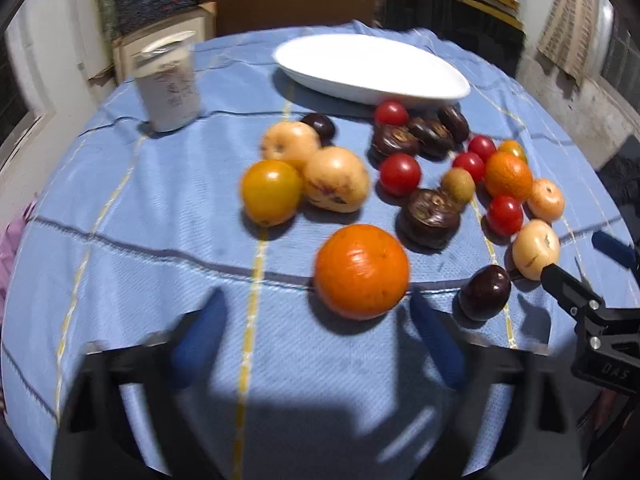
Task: Organize fruits
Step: 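Grasp the orange with the left gripper while the right gripper grasps the pale yellow tomato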
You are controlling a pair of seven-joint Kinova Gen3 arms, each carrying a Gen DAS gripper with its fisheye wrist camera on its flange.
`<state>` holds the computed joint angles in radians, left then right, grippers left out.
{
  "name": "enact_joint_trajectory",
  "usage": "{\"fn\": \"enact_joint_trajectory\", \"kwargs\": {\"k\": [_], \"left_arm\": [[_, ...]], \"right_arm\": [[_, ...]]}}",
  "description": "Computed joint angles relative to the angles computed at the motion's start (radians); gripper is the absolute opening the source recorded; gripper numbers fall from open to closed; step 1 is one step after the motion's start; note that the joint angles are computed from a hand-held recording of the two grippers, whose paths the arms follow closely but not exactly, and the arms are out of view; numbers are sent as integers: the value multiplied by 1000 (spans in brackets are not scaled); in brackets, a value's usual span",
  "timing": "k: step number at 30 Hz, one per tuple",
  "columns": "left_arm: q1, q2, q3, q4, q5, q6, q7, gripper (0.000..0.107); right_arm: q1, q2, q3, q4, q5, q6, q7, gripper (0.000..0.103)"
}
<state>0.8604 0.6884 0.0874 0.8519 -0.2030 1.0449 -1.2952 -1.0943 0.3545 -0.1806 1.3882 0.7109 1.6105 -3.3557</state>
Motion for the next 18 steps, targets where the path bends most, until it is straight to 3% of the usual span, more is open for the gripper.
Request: {"fn": "enact_joint_trajectory", "kwargs": {"k": [3,4,13,14,16,18], "left_arm": [[17,29,0,-48,-14,15,-23,56],[13,35,7,-61,-4,18,-35,45],[10,48,2,-89,22,29,-61,44],[9,48,2,-89,24,31,-63,44],[5,46,4,-89,32,33,-67,44],[2,47,4,-91,36,36,-72,44]], "right_arm": [[16,-12,-8,13,-15,-15,49,100],[26,-19,-11,21,-23,-28,68,100],[70,-60,-32,59,-1,-142,168,100],[71,-49,-30,44,-3,-133,194,97],[76,-14,-24,3,-12,-114,274,78],[95,9,-27,-15,-37,-109,320,66]]}}
